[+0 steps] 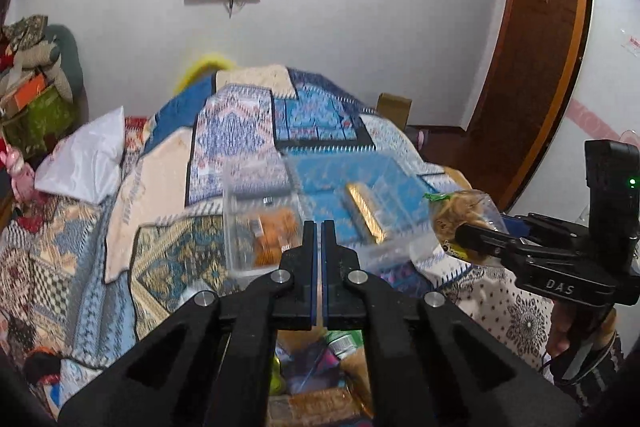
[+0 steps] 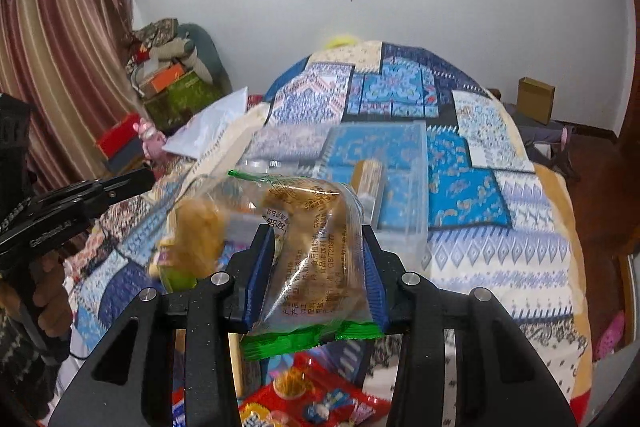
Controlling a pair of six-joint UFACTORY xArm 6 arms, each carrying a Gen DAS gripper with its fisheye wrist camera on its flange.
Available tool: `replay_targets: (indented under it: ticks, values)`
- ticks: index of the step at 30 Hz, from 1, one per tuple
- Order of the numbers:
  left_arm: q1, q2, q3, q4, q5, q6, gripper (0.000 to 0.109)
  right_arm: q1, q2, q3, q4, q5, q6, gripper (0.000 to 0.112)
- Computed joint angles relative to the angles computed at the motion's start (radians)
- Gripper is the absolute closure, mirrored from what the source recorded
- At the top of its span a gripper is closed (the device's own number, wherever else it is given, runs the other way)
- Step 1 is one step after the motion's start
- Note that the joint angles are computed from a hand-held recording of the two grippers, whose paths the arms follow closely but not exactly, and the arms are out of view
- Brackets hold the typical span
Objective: Organize snacks
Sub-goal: 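Grasp the peanut bag with the left tool while the right tool grasps the clear cracker bag, then place the peanut bag in the box with the left tool while the right tool places the cracker bag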
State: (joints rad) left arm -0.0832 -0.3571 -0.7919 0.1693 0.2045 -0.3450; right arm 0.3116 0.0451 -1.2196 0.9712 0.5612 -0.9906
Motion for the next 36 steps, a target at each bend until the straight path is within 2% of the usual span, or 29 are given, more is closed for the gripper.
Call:
replay_targets:
  ticks: [4, 6, 8, 9, 11, 15, 18, 21, 22, 23, 25, 26, 33, 34, 35, 36]
  values:
    - [0.003, 0.015, -0.018, -0.041, 0.026, 0.035, 0.104, 0.0, 0.018, -0.03, 0.023, -0.005, 0.001, 0.074]
    - [0.011, 0.023, -0.016, -0.006, 0.056, 0.008, 0.09, -0.003, 0.019, -0.034, 0.03, 0.002, 0.0, 0.074]
    - [0.021, 0.035, -0.01, 0.036, 0.089, -0.036, 0.057, -0.006, 0.021, -0.034, 0.031, 0.008, -0.003, 0.078]
    - [0.027, 0.038, 0.0, 0.047, 0.095, -0.052, 0.054, -0.008, 0.021, -0.033, 0.031, 0.012, -0.005, 0.08]
    - [0.034, 0.053, 0.014, 0.046, 0.121, -0.064, 0.054, -0.013, 0.021, -0.032, 0.029, 0.024, 0.001, 0.081]
    - [0.035, 0.106, 0.014, -0.046, 0.171, -0.018, 0.053, -0.013, 0.028, -0.03, 0.009, 0.025, 0.013, 0.081]
    - [0.033, 0.137, 0.011, -0.075, 0.167, -0.016, 0.053, -0.014, 0.039, -0.031, -0.023, 0.043, 0.031, 0.081]
    - [0.025, 0.163, 0.0, -0.051, 0.162, -0.043, 0.05, -0.014, 0.038, -0.015, -0.064, 0.042, 0.042, 0.08]
    - [0.024, 0.174, -0.007, -0.036, 0.161, -0.057, 0.048, -0.016, 0.038, -0.01, -0.082, 0.051, 0.044, 0.075]
    - [0.023, 0.184, -0.014, -0.028, 0.16, -0.067, 0.047, -0.02, 0.04, -0.007, -0.093, 0.064, 0.042, 0.062]
    - [0.022, 0.203, -0.028, -0.014, 0.161, -0.086, 0.047, -0.026, 0.038, 0.008, -0.09, 0.07, 0.027, 0.045]
    - [0.022, 0.214, -0.036, -0.011, 0.16, -0.091, 0.047, -0.027, 0.04, 0.012, -0.092, 0.068, 0.02, 0.041]
    - [0.016, 0.266, -0.07, 0.114, 0.151, -0.213, 0.044, -0.009, 0.114, -0.033, -0.23, 0.128, 0.094, 0.041]
    - [0.017, 0.27, -0.071, 0.134, 0.149, -0.236, 0.048, -0.003, 0.124, -0.04, -0.246, 0.129, 0.103, 0.039]
    - [0.018, 0.274, -0.072, 0.152, 0.145, -0.252, 0.057, 0.002, 0.136, -0.049, -0.259, 0.134, 0.109, 0.034]
    - [0.019, 0.278, -0.073, 0.155, 0.14, -0.253, 0.057, 0.007, 0.146, -0.057, -0.265, 0.133, 0.112, 0.032]
